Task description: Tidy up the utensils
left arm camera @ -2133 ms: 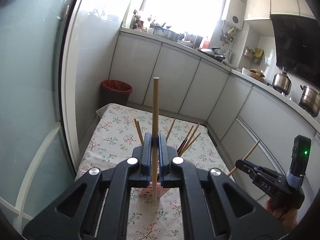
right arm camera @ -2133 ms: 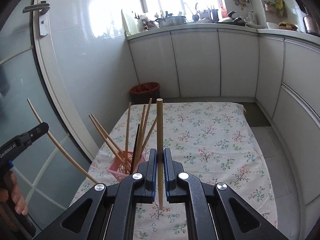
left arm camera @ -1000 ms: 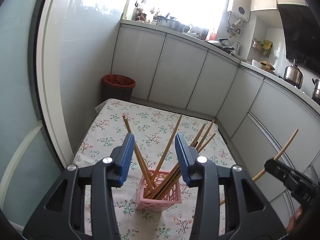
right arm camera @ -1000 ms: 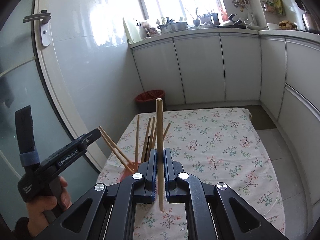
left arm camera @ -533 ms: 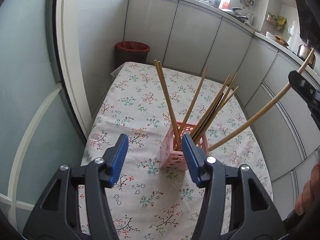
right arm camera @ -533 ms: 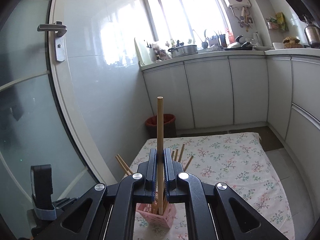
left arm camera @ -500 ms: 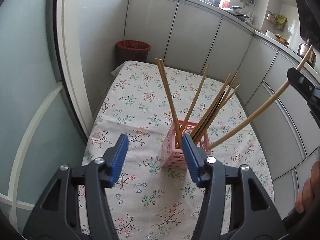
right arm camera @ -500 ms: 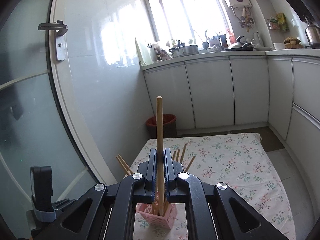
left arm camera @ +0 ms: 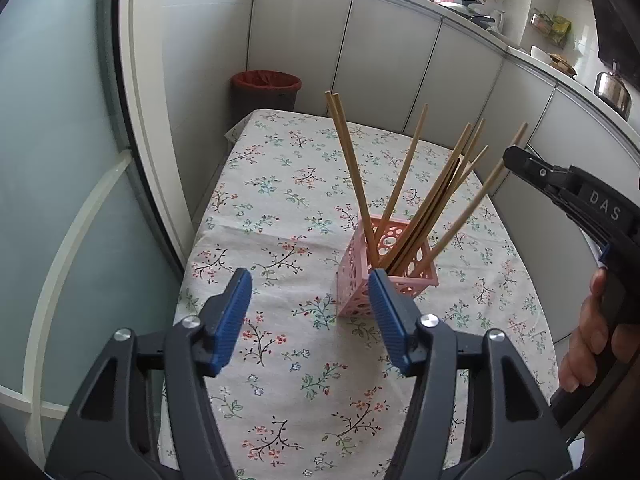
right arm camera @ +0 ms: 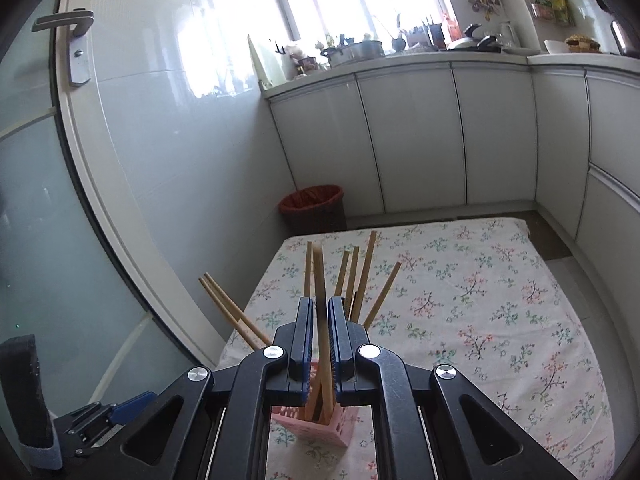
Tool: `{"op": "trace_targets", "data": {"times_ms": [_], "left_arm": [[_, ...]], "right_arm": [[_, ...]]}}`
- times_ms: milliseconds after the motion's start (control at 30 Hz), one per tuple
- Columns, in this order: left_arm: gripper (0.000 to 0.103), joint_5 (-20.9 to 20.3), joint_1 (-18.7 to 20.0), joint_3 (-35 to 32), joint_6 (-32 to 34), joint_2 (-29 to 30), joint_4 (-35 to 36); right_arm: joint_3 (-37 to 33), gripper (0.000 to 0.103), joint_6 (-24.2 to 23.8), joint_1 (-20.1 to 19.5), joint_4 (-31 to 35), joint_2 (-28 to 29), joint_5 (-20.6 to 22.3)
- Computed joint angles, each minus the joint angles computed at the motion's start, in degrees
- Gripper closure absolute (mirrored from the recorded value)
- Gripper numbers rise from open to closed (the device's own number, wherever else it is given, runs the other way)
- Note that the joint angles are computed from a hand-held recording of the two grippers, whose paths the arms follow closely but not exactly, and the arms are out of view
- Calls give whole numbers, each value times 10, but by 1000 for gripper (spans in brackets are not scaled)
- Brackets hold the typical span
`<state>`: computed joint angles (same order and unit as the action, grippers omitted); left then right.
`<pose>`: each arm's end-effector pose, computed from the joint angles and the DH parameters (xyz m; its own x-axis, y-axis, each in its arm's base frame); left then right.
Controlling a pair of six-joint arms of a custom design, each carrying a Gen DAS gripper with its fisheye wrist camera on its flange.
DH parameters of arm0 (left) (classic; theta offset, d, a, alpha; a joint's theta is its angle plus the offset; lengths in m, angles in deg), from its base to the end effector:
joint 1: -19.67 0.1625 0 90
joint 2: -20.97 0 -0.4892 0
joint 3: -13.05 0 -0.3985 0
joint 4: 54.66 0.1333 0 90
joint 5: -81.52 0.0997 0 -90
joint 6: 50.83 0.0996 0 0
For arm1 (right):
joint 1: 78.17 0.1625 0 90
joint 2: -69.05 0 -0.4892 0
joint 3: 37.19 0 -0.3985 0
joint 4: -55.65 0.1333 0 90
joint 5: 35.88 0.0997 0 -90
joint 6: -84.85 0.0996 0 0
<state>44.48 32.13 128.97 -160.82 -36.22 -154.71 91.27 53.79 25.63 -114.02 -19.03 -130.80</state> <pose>-0.4352 -0.3141 0.1186 -0.7616 -0.3792 -0.5256 0.2076 0.6256 -0.7520 0.2309 -0.4169 0.3796 -0.7447 -0.5462 0.3836 -0.6640 0.5484 -0.5082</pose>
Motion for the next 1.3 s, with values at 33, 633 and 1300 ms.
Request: {"op": "trace_targets", "data": {"times_ms": [33,633,1300], "left_arm": [[35,1,-1,-1,0,1,1],[8,-41,-44,-156,-125,96,238],[2,-25,-107,-235,-181,149,353]], "right_arm": [[-1,85,3,-1,6,-2,-4],[-15,15,-23,-11,142,-184,-93],[23,1,-91,6,109,-275,-176]]}}
